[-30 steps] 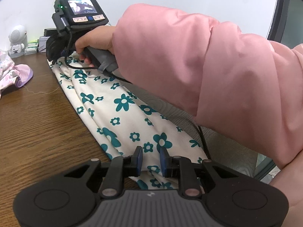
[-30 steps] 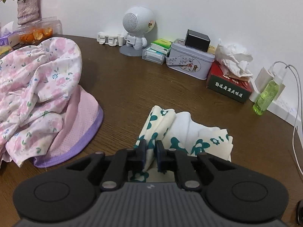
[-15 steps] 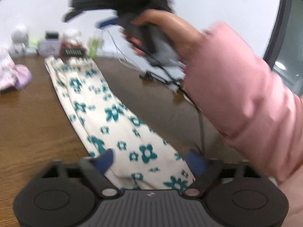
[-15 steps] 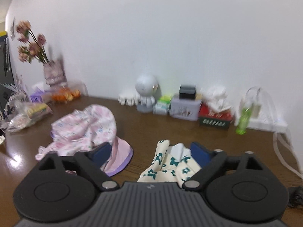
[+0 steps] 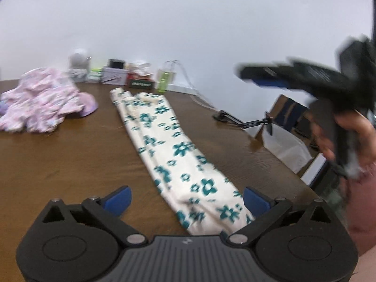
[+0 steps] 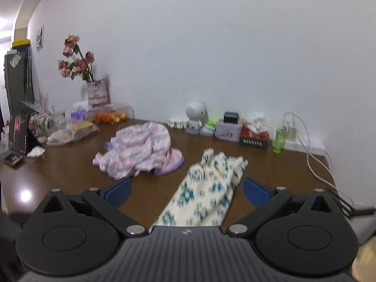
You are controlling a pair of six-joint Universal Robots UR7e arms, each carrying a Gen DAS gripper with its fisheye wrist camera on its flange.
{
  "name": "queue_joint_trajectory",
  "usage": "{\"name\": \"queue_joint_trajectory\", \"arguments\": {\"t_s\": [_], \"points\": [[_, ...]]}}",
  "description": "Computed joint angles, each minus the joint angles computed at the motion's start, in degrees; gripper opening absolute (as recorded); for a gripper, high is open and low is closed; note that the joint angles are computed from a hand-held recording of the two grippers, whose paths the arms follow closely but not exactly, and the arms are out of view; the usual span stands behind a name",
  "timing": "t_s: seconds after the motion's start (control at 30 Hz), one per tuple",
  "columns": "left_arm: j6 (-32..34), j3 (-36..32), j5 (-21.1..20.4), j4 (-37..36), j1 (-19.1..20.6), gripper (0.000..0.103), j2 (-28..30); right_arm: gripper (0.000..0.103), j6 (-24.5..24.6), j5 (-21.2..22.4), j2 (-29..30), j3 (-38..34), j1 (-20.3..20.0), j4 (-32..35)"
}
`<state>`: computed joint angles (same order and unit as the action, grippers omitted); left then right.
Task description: Fold clothes
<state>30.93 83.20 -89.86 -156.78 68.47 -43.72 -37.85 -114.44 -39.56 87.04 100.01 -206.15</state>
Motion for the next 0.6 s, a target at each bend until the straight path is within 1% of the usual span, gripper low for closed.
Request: {"name": "queue_joint_trajectory", "arguments": {"t_s": [0.1, 0.27, 0.37, 0.6], "points": [[-1.33, 3.14, 2.25, -3.03, -0.12, 0.102, -2.04, 0.103, 1.22, -2.44, -0.90, 5.69, 0.96, -4.56], [-2.57, 7.14, 3.36, -6.01, 0.01, 0.103, -4.85, 0.103, 5.31, -5.01, -0.98, 12.17, 1.48, -10.51], [-2.83, 8.90, 4.00, -6.99, 0.19, 0.103, -6.03, 0.103, 8.01, -5.61, -0.45, 14.58, 1.26, -12.76], [-4.10, 11.44, 5.19, -8.07, 0.54, 0.103, -7.74, 0.103, 13.32, -6.49, 1.59, 17.47, 0.74, -16.40]]}}
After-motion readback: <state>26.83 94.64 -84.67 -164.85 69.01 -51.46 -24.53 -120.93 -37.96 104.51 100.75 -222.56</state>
